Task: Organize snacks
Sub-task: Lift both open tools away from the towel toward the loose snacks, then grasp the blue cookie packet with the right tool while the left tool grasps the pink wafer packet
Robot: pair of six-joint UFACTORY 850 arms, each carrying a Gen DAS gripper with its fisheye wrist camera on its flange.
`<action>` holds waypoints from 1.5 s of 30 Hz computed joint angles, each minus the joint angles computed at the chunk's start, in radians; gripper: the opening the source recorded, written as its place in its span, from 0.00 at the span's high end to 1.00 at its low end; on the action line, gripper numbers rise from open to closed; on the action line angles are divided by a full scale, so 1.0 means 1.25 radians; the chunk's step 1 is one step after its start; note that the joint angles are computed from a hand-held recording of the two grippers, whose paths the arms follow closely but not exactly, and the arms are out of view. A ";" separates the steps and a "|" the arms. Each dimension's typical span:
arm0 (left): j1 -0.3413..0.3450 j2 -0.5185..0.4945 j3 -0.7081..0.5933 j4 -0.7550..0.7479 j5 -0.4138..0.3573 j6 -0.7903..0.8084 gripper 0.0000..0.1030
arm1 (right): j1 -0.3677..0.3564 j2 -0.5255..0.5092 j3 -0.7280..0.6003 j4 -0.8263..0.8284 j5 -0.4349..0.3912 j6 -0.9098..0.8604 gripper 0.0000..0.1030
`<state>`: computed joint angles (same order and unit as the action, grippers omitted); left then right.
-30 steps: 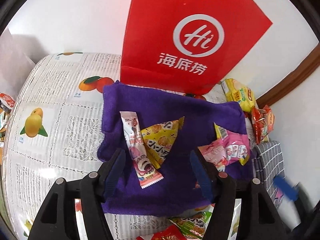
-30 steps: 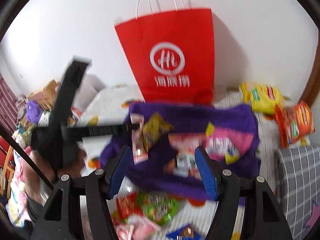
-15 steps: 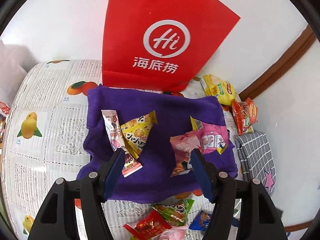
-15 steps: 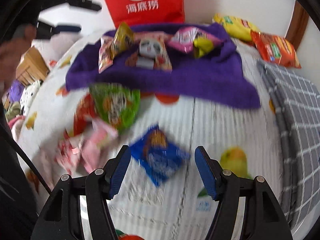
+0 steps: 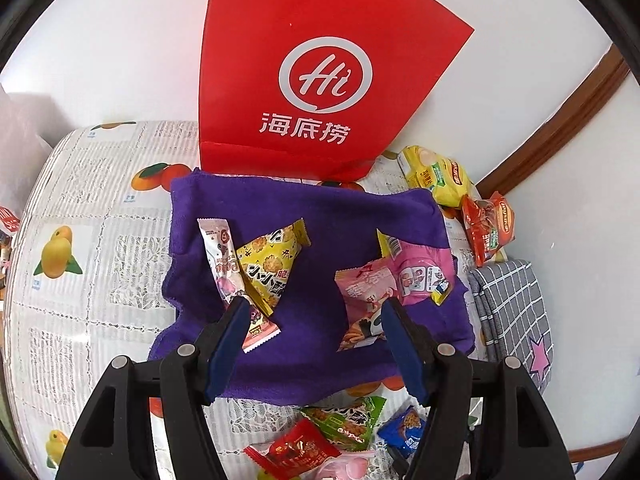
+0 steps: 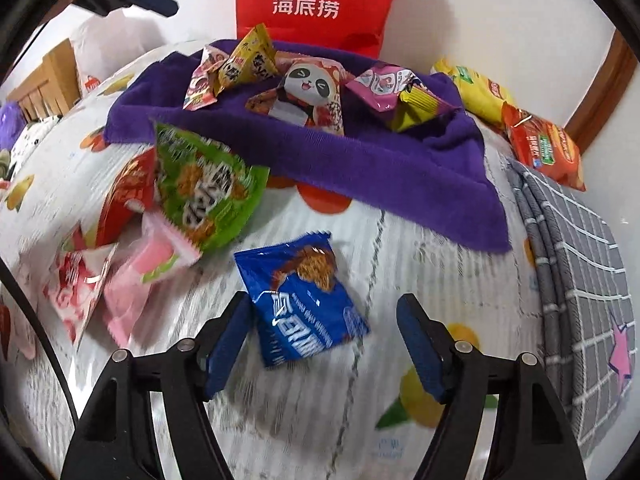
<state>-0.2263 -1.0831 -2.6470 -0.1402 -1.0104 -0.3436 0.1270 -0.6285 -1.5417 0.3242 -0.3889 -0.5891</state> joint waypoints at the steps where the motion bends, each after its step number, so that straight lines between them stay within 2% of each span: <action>1: -0.001 -0.008 -0.014 0.002 -0.008 0.000 0.36 | -0.003 -0.006 -0.007 0.029 -0.007 -0.020 0.28; 3: -0.002 -0.025 -0.044 0.006 -0.024 -0.001 0.36 | -0.016 -0.018 -0.016 0.136 -0.022 -0.081 0.28; 7: -0.007 -0.047 -0.086 0.018 -0.041 0.001 0.36 | -0.017 0.006 0.034 0.247 0.032 -0.184 0.33; 9: -0.010 -0.036 -0.068 0.017 -0.031 0.008 0.36 | -0.018 0.024 0.067 0.336 0.065 -0.267 0.53; 13: -0.015 0.009 0.010 0.020 0.009 0.017 0.36 | -0.020 0.045 0.103 0.354 0.093 -0.274 0.56; 16: -0.017 0.062 0.095 0.022 0.062 0.017 0.36 | -0.025 0.069 0.132 0.309 0.101 -0.225 0.57; 21: -0.023 0.140 0.214 0.024 0.133 0.016 0.36 | -0.049 0.113 0.196 0.318 0.113 -0.209 0.56; 23: -0.027 0.188 0.290 0.027 0.174 0.013 0.36 | -0.055 0.129 0.215 0.302 0.121 -0.173 0.56; 27: -0.030 0.293 0.470 0.021 0.261 0.021 0.36 | -0.061 0.148 0.248 0.358 0.140 -0.220 0.56; 32: -0.027 0.405 0.678 0.014 0.290 0.022 0.36 | -0.061 0.156 0.265 0.451 0.161 -0.291 0.55; 35: -0.024 0.473 0.800 0.030 0.313 -0.007 0.37 | -0.053 0.159 0.270 0.420 0.183 -0.263 0.55; 38: -0.020 0.533 0.907 0.020 0.347 -0.024 0.37 | -0.055 0.158 0.271 0.447 0.182 -0.293 0.55; 45: -0.019 0.603 1.034 -0.074 0.365 0.010 0.37 | -0.056 0.159 0.272 0.477 0.183 -0.324 0.55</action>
<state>-0.2497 -0.3296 -1.3550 -0.2325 -0.5540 -0.3310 0.0565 -0.4303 -1.2020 0.9200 -0.1600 -0.9947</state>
